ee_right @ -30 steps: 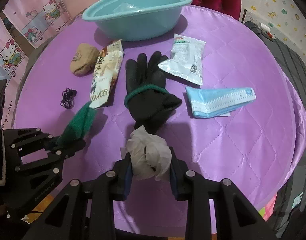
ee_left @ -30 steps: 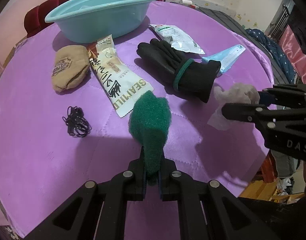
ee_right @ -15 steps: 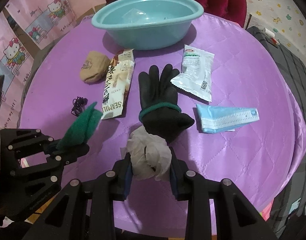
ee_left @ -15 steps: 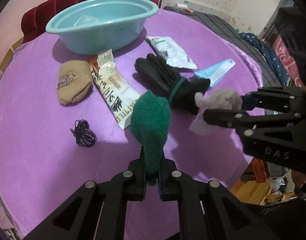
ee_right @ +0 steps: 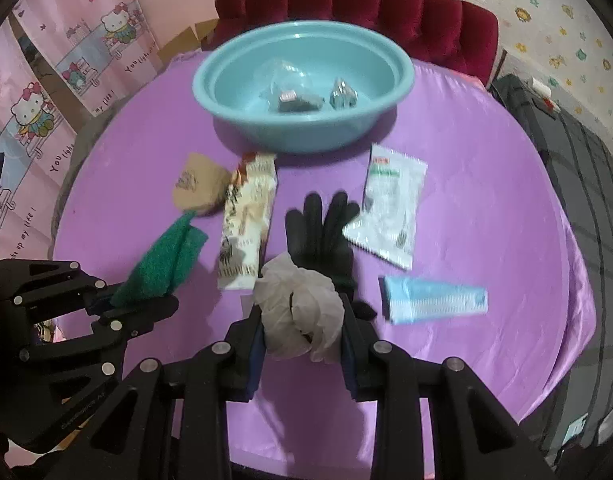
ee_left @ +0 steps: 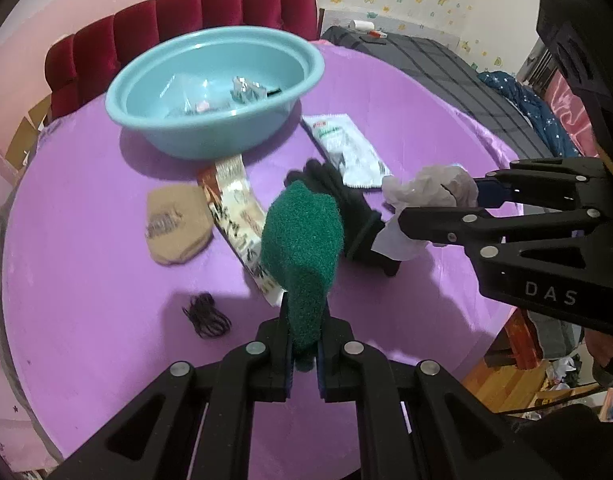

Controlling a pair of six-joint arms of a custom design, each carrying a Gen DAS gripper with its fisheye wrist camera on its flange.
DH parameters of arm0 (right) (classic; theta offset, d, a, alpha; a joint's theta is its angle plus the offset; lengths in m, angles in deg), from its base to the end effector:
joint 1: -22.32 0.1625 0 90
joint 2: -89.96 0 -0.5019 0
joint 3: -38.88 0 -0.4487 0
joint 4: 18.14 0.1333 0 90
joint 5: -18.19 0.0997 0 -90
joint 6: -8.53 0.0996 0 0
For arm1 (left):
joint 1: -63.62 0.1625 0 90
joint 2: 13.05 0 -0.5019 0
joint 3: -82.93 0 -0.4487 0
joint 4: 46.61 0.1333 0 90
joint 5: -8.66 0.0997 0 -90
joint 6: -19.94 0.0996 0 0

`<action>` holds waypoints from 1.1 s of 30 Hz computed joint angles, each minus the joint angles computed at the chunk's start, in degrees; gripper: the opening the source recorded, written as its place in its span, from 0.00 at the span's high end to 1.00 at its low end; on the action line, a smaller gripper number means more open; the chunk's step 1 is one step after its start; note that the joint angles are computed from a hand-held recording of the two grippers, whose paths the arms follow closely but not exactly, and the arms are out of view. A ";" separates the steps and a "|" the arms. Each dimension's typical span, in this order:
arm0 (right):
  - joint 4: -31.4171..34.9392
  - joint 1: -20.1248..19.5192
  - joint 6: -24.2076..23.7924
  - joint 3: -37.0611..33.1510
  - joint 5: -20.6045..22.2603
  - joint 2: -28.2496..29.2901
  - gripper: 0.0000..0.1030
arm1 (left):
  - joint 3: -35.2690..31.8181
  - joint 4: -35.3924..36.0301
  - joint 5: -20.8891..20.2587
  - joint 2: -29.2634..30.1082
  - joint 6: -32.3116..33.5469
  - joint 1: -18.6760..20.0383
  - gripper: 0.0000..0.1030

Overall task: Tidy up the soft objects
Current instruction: 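Carry the white gloves and green pad with both grippers over the basin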

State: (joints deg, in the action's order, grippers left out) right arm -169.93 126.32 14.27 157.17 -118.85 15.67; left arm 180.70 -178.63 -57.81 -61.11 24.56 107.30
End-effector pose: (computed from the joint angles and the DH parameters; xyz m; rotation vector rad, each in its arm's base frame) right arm 0.1976 -0.5427 0.2998 0.0095 -2.3361 0.5333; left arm -0.3955 -0.6170 0.0897 1.2000 2.4311 -0.0307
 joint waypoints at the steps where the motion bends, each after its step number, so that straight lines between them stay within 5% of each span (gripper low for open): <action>1: 0.06 0.06 -0.13 -0.34 -0.19 0.11 0.67 | -0.64 0.11 -0.01 0.18 0.24 0.04 0.92; 33: 3.89 -3.19 -7.66 -21.45 1.03 9.53 0.66 | -26.45 7.68 -0.65 13.47 6.01 3.94 0.91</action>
